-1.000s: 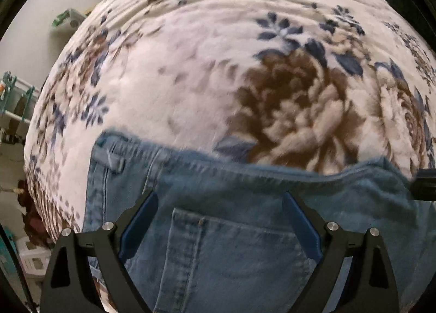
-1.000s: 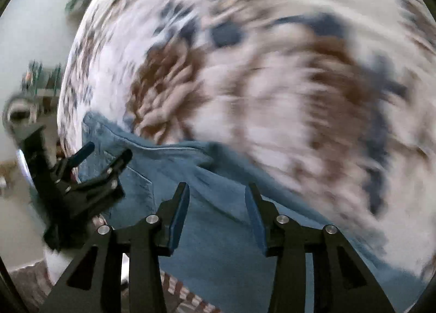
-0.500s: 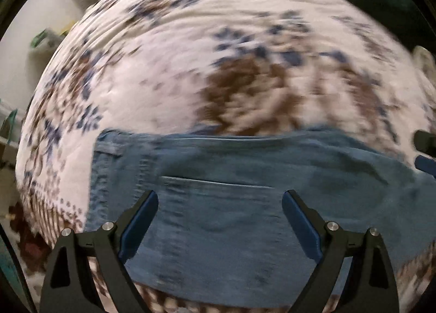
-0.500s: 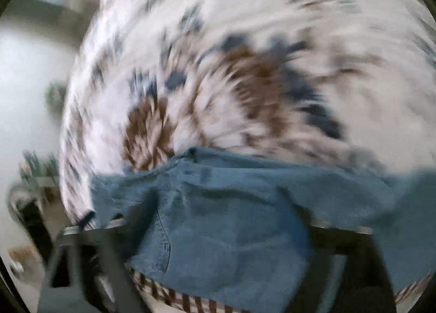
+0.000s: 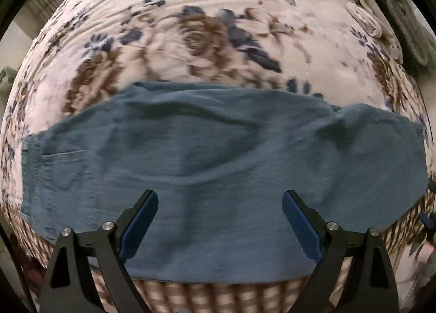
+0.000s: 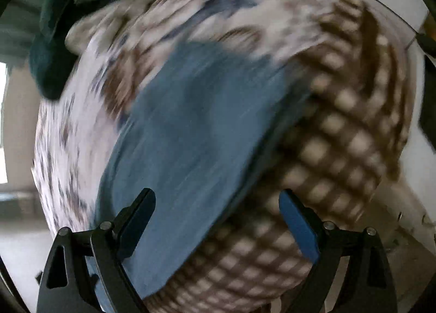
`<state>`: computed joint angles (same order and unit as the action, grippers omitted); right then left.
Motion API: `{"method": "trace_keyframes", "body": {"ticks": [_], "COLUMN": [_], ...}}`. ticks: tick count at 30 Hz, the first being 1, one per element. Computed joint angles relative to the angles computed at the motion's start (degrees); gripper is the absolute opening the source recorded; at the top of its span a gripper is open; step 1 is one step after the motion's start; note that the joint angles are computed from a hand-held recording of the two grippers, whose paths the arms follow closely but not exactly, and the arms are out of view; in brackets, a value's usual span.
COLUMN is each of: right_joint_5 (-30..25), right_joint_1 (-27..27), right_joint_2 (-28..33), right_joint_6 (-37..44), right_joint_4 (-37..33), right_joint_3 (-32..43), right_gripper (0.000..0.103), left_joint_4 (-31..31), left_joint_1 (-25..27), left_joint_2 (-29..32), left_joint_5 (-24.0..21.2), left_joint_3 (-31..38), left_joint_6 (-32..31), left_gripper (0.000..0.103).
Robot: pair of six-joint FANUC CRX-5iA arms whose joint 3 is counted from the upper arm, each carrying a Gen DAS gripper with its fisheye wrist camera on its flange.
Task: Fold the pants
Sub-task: 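Open both grippers and release the folded jeans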
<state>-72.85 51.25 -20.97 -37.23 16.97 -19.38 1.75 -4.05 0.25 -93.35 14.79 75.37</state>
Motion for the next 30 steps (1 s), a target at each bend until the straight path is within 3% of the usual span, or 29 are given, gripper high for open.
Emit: {"method": "trace_keyframes", "body": {"ticks": [5,7,9,12,15,18,21,22,23,24,25,28,30], "right_joint_5": [6.6,11.0,14.0,4.2,-2.0,-5.2,-2.0,-0.7,-1.6,-3.3,-5.2,-13.9,-14.9], "right_joint_1": [-4.2,-7.5,-11.0,-14.7,-12.0,-9.7,-10.4,-11.9,-12.4,-11.9,-11.4,-9.0,-9.0], "right_joint_2": [-9.8,-10.9,-7.7,-0.2,2.1,2.3,1.1,2.1,3.5,4.3,5.4,7.8,7.2], "right_joint_6": [-1.0,1.9,7.5,22.6,24.6,23.3,24.0,27.5,30.0,30.9,31.5,31.5,30.8], "right_joint_4": [1.4,0.8,-1.3,-7.2,-3.5,-0.2,-0.8,-3.2,-4.9,-4.7,-3.8,-1.0,-2.5], "right_joint_3": [-11.2,-13.6,-12.3,-2.9,0.1,0.6,-0.6,0.1,1.4,2.0,3.0,6.6,6.4], "right_gripper": [0.094,0.093,0.085,0.072,0.072,0.072,0.07,0.056,0.026,0.023,0.01,0.01,0.01], "left_joint_4": [-2.9,-4.4,-6.3,-9.0,-10.6,-11.2,-11.6,-11.6,-11.7,-11.8,-11.9,-12.2,-12.4], "left_joint_1": [-7.8,-10.5,-12.7,-15.1,-16.3,-16.7,-16.7,-16.8,-16.9,-16.9,-16.9,-16.6,-16.2], "left_joint_2": [2.9,3.9,4.2,4.4,4.5,4.4,3.9,3.8,3.7,3.5,3.4,2.8,2.6], "left_joint_5": [-0.3,-0.1,0.7,0.7,0.0,-0.6,-1.0,-1.1,-1.3,-1.5,-1.5,-1.4,-1.4], "left_joint_3": [2.6,3.8,4.6,5.8,6.4,6.1,5.4,5.1,4.9,4.7,4.5,4.0,3.8], "left_joint_6": [7.5,8.0,7.9,7.2,7.0,7.5,8.1,8.4,8.6,8.7,8.7,8.5,8.5], "left_gripper": [0.093,0.093,0.093,0.093,0.093,0.093,0.093,0.093,0.093,0.093,0.093,0.093,0.093]}}
